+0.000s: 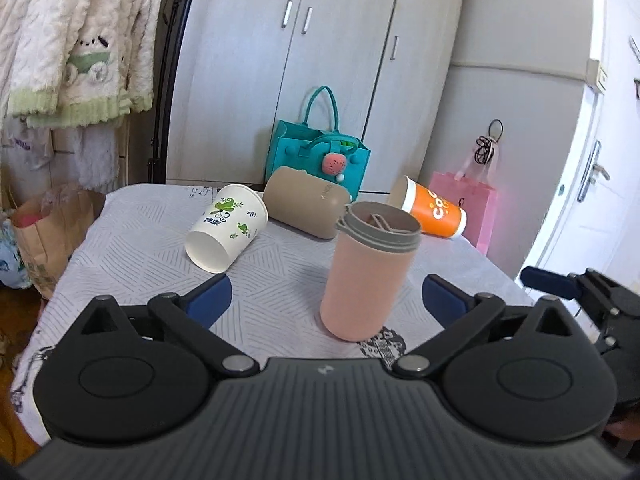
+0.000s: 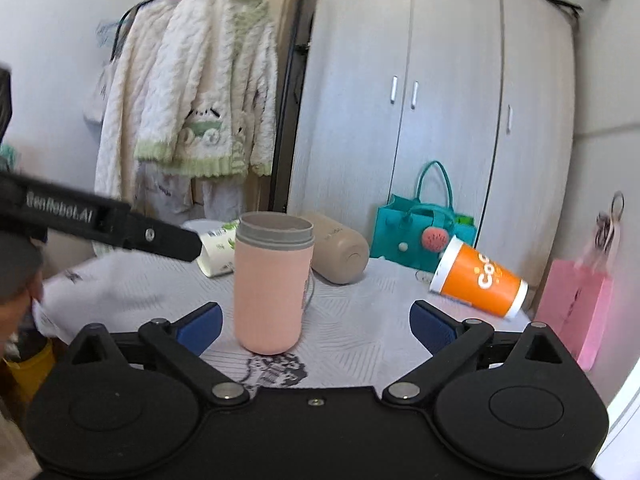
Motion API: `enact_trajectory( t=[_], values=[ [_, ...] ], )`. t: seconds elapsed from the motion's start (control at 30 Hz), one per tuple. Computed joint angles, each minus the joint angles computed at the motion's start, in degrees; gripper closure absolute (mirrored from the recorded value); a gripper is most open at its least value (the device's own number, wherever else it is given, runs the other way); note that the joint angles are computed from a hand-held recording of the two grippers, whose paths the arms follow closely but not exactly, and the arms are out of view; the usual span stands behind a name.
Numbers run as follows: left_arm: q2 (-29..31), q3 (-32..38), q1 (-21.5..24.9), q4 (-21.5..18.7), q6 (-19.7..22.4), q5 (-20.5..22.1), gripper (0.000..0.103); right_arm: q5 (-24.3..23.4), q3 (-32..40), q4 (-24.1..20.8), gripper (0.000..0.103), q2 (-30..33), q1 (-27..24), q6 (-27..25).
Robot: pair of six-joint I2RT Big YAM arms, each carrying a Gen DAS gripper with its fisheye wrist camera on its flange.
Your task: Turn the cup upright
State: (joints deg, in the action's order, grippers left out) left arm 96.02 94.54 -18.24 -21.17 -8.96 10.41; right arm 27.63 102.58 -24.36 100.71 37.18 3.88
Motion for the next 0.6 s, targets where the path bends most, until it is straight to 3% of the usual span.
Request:
enact_trajectory(
  t=[0.13,0.27,0.4,0.6],
  values=[
    [-2.22,-1.54,-0.86,-1.56,0.77,-3.21,0.000,3.50,-0.83,-0.68,0.000,-1.10,1.33,0.77],
    [-4.39,-2.91,-1.43,-3.43,0.79,-5.05,0.000,5.16,1.27,-6.84,0.000,-1.08,2.24,4.01],
    [-6.39,-4.29,-1.74,-4.74,-0.92,-6.69,0.000,5.96,1.26,-8.91,0.000,-1.81,2.48,8.25],
    [-6.88,-3.22,-2.74,-9.59,-2.04,-13.83,0.000,8.83,2.05,-12.54,0.000,-2.49,2.85,13.16]
  ],
)
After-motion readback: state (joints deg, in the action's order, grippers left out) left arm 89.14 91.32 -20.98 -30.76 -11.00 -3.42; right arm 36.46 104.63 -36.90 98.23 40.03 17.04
